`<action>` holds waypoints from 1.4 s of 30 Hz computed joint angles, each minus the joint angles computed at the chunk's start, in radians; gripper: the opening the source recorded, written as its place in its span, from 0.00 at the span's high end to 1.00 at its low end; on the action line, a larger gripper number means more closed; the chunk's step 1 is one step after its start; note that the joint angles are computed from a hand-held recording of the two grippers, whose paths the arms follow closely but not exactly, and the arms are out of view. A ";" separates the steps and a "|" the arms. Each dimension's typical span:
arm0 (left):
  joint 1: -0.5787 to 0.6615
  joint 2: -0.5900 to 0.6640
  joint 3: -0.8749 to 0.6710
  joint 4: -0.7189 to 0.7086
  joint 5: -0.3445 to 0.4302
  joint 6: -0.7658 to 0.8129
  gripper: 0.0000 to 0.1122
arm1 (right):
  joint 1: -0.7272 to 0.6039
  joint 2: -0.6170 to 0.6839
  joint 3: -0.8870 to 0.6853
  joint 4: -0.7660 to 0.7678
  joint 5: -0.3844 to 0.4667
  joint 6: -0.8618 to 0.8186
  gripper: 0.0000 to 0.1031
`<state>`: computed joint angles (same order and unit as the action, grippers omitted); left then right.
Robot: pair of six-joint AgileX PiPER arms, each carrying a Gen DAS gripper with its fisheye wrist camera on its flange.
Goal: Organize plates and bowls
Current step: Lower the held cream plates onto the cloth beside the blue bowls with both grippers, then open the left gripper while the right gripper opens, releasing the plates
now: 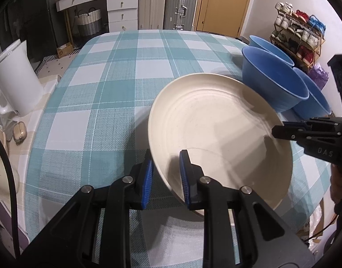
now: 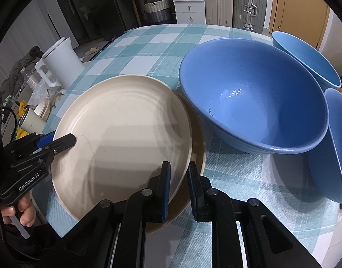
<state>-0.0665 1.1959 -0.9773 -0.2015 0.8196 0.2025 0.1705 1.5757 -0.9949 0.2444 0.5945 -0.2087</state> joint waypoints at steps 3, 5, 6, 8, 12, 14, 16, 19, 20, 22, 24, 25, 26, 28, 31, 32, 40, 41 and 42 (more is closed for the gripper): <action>-0.042 -0.002 0.006 0.063 -0.019 -0.051 0.82 | -0.004 -0.009 0.005 0.007 0.000 -0.006 0.84; -0.055 -0.008 0.009 0.083 -0.019 -0.066 0.80 | -0.006 -0.017 0.010 0.011 -0.002 -0.010 0.84; -0.063 -0.011 0.011 0.093 -0.022 -0.072 0.80 | -0.010 -0.019 0.013 0.020 -0.003 -0.017 0.84; -0.075 -0.011 0.013 0.108 -0.022 -0.084 0.78 | -0.017 -0.024 0.020 0.036 -0.008 -0.031 0.84; -0.102 -0.010 0.015 0.152 -0.029 -0.127 0.76 | -0.013 -0.033 0.033 0.038 -0.023 -0.021 0.84; -0.102 -0.011 0.016 0.147 -0.028 -0.125 0.74 | -0.013 -0.038 0.039 0.042 -0.029 -0.022 0.84; -0.111 -0.011 0.018 0.150 -0.028 -0.127 0.71 | -0.017 -0.044 0.045 0.054 -0.031 -0.029 0.84; -0.138 -0.015 0.024 0.178 -0.032 -0.152 0.64 | -0.023 -0.054 0.053 0.070 -0.035 -0.043 0.84; -0.144 -0.016 0.025 0.178 -0.033 -0.150 0.61 | -0.029 -0.059 0.059 0.083 -0.036 -0.057 0.84; -0.148 -0.014 0.024 0.169 -0.030 -0.143 0.57 | -0.040 -0.072 0.070 0.107 -0.036 -0.083 0.82; -0.124 -0.005 0.018 0.097 -0.015 -0.077 0.51 | -0.040 -0.085 0.078 0.079 -0.041 -0.060 0.78; -0.108 -0.006 0.019 0.056 -0.011 -0.042 0.47 | -0.046 -0.091 0.084 0.080 -0.043 -0.063 0.77; -0.093 -0.006 0.018 0.024 -0.007 -0.018 0.44 | -0.054 -0.096 0.089 0.100 -0.041 -0.083 0.77; -0.057 -0.008 0.013 -0.052 0.011 0.041 0.41 | -0.067 -0.110 0.101 0.122 -0.041 -0.110 0.77; -0.020 -0.012 0.004 -0.110 0.031 0.090 0.34 | -0.088 -0.127 0.112 0.162 -0.033 -0.152 0.71; -0.011 -0.014 0.000 -0.116 0.035 0.094 0.33 | -0.097 -0.135 0.115 0.176 -0.027 -0.166 0.69; 0.081 -0.029 -0.065 -0.234 0.108 0.166 0.21 | -0.149 -0.204 0.121 0.304 0.019 -0.291 0.22; 0.086 -0.030 -0.076 -0.244 0.118 0.171 0.16 | -0.163 -0.215 0.122 0.340 0.033 -0.327 0.20; 0.089 -0.031 -0.089 -0.251 0.123 0.176 0.11 | -0.173 -0.224 0.122 0.364 0.043 -0.350 0.16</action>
<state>0.0229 1.1650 -1.0660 -0.4522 0.9428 0.3780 -0.0024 1.3516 -0.8724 0.6082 0.6376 -0.5583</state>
